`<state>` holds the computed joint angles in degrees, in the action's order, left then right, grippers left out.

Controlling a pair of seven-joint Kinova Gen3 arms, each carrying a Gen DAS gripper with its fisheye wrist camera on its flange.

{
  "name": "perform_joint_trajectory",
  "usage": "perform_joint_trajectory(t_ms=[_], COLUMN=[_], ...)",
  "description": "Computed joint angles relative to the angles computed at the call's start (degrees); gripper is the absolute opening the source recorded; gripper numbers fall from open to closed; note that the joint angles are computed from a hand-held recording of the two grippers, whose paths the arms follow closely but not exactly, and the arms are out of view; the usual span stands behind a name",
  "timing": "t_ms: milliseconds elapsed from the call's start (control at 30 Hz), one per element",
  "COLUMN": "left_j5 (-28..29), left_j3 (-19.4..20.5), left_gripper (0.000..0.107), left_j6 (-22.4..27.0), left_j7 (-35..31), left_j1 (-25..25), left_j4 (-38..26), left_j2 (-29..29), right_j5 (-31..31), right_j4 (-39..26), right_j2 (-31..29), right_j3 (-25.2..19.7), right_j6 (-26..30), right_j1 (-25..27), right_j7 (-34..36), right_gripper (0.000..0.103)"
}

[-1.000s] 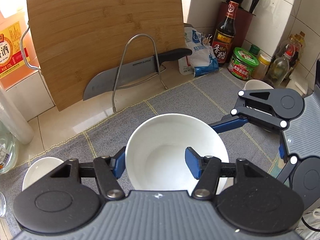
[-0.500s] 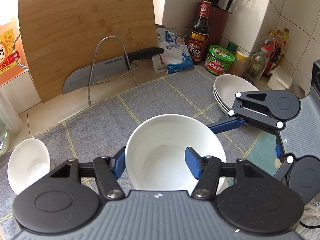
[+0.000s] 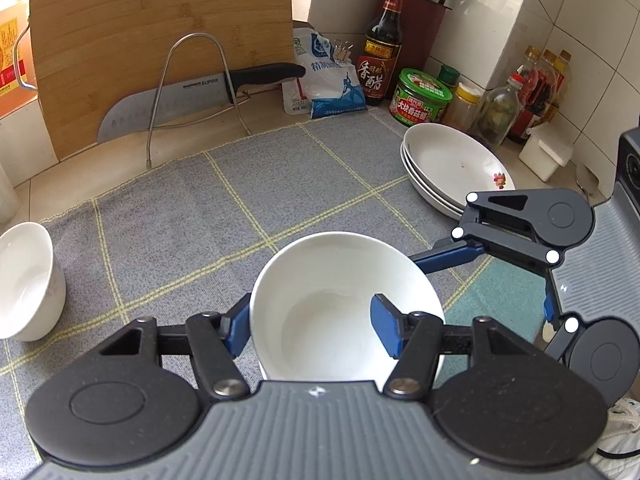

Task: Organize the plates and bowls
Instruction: 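Press the held bowl down into the lower bowl with the left tool, then open the left tool and withdraw it from the nested bowls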

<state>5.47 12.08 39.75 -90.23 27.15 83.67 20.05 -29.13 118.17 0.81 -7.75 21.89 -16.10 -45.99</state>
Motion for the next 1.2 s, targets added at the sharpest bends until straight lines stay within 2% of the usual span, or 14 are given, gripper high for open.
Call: perform_joint_trajectory(t_ms=[400, 1067, 1133, 1167, 1200], left_j5=[-0.1, -4.1, -3.8, -4.0, -4.6], left_j3=[0.1, -0.8, -0.6, -0.7, -1.0], left_gripper=[0.060, 0.062, 0.063, 0.066, 0.068], left_j6=[-0.6, -2.0, -2.4, -2.5, -2.9], left_j7=[0.6, 1.4, 1.0, 1.1, 1.5], left_j1=[0.5, 2.3, 1.9, 2.0, 2.5], left_j4=[0.3, 1.7, 2.1, 2.1, 2.3], left_j2=[0.8, 0.4, 0.2, 0.1, 0.0], right_j5=[1.8, 4.2, 2.5, 1.5, 0.1], right_j4=[0.8, 0.9, 1.0, 1.4, 1.8], right_j2=[0.0, 0.7, 0.7, 0.4, 0.0], right_j3=[0.0, -0.7, -0.7, -0.7, -0.7], right_j6=[-0.2, -0.7, -0.6, -1.0, -1.6], right_j1=[-0.1, -0.5, -0.1, 0.1, 0.2], right_j7=[-2.2, -4.0, -2.4, -1.4, 0.0], right_gripper=[0.089, 0.089, 0.092, 0.102, 0.103])
